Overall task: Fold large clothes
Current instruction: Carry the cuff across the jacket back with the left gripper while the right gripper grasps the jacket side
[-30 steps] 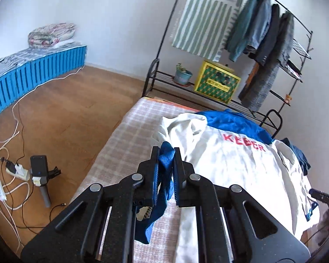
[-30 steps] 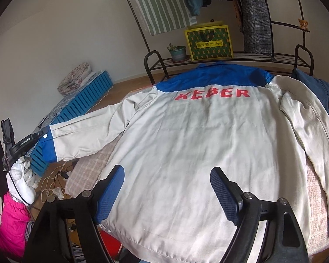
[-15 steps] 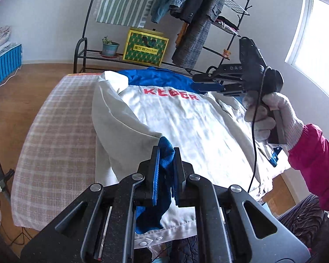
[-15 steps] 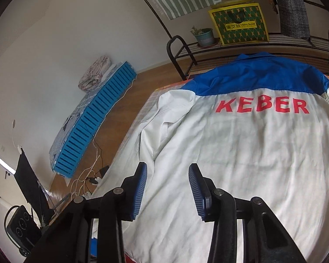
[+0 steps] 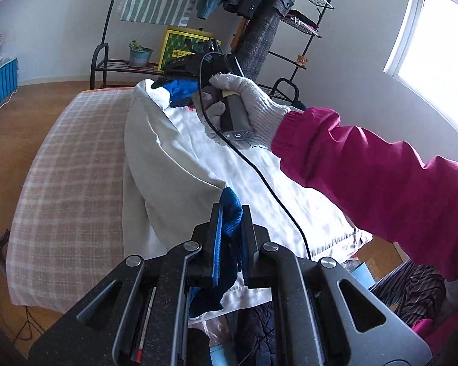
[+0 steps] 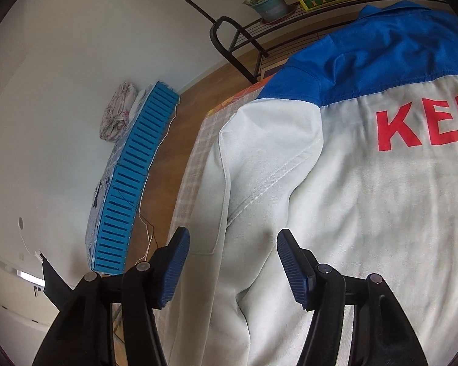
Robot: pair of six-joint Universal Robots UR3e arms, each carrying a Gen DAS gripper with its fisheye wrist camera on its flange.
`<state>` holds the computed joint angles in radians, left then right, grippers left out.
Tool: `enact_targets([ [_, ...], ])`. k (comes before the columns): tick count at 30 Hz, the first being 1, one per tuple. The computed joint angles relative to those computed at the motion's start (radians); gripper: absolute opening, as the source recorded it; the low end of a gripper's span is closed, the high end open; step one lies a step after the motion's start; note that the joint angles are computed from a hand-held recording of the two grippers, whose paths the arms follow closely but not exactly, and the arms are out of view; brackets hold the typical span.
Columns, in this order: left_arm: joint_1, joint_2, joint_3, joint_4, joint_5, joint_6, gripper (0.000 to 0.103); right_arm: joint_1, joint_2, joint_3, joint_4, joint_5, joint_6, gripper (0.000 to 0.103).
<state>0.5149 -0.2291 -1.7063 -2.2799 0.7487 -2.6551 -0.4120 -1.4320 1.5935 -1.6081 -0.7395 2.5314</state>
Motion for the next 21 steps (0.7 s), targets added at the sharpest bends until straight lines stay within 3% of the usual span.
enact_targets([
  [4, 0.06, -0.016, 0.056, -0.153, -0.02, 0.13, 0.008, 0.053, 0.105, -0.052, -0.108, 0.051, 0.1, 0.062],
  [9, 0.19, -0.057, 0.189, -0.483, -0.03, 0.403, 0.008, 0.132, 0.184, -0.174, -0.213, -0.001, 0.161, 0.058],
  [11, 0.219, -0.067, 0.23, -0.564, -0.025, 0.468, 0.008, 0.16, 0.23, -0.236, -0.211, -0.032, 0.178, 0.057],
  [13, 0.241, -0.071, 0.266, -0.62, -0.022, 0.517, 0.008, 0.183, 0.264, -0.268, -0.224, -0.064, 0.196, 0.04],
  [15, 0.247, -0.077, 0.285, -0.647, -0.021, 0.534, 0.008, 0.188, 0.286, -0.281, -0.22, -0.065, 0.194, 0.012],
  [16, 0.25, -0.079, 0.294, -0.658, -0.017, 0.541, 0.008, 0.185, 0.285, -0.274, -0.227, -0.07, 0.19, 0.005],
  [21, 0.29, -0.096, 0.346, -0.758, 0.003, 0.644, 0.008, 0.103, 0.18, -0.224, -0.181, -0.084, 0.068, 0.0],
])
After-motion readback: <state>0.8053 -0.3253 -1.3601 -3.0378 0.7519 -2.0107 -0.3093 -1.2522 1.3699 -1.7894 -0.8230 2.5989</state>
